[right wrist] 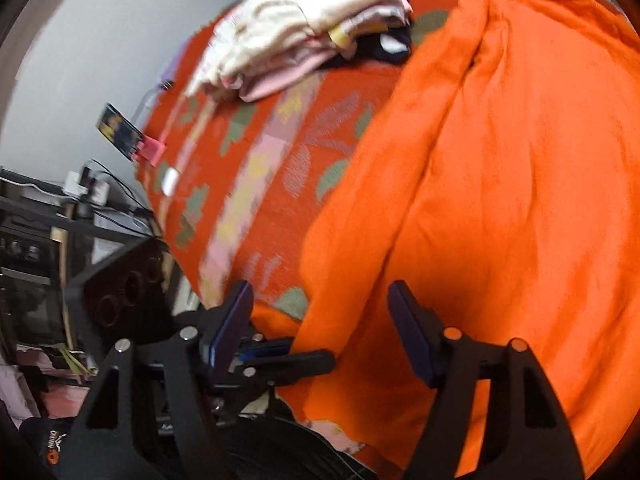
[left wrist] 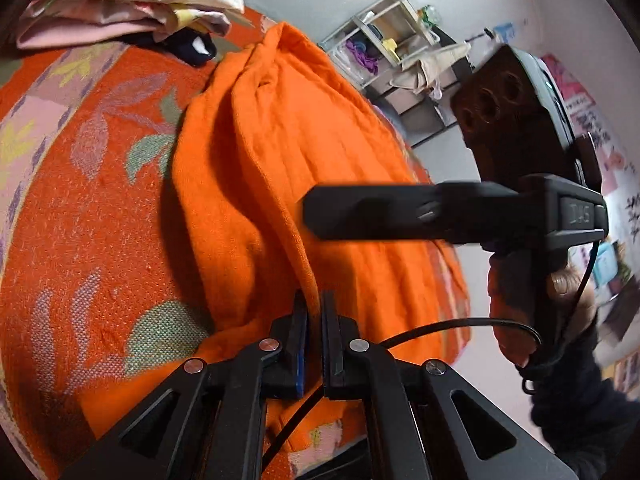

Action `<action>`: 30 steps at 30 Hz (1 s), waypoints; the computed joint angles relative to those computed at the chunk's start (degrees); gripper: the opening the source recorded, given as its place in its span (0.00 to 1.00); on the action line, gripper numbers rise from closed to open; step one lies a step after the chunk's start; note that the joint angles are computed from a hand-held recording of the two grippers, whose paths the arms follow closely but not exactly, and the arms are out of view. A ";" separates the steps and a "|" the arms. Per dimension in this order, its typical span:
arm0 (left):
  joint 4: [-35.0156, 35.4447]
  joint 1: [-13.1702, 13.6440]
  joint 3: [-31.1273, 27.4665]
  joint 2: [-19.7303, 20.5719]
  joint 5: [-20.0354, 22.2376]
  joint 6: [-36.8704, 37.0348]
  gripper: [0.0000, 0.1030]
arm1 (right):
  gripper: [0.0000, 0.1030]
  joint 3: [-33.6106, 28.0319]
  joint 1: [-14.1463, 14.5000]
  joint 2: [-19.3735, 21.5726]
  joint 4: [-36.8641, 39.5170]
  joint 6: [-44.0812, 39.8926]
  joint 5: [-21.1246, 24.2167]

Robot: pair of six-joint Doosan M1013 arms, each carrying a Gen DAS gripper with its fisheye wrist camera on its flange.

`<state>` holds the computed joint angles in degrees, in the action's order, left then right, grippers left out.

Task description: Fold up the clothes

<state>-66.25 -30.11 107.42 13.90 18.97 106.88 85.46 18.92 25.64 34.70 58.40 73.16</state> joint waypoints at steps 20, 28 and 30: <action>-28.38 5.13 8.01 -1.81 7.46 14.33 0.02 | 0.09 1.67 -13.06 -5.60 18.72 -11.77 -0.87; -11.95 2.92 4.16 0.53 10.52 -2.26 0.02 | 0.10 2.20 -19.97 -2.91 24.82 -8.11 -2.70; -9.40 2.37 3.67 0.75 10.84 -5.31 0.02 | 0.10 1.87 -20.27 -2.09 25.16 -7.60 -2.54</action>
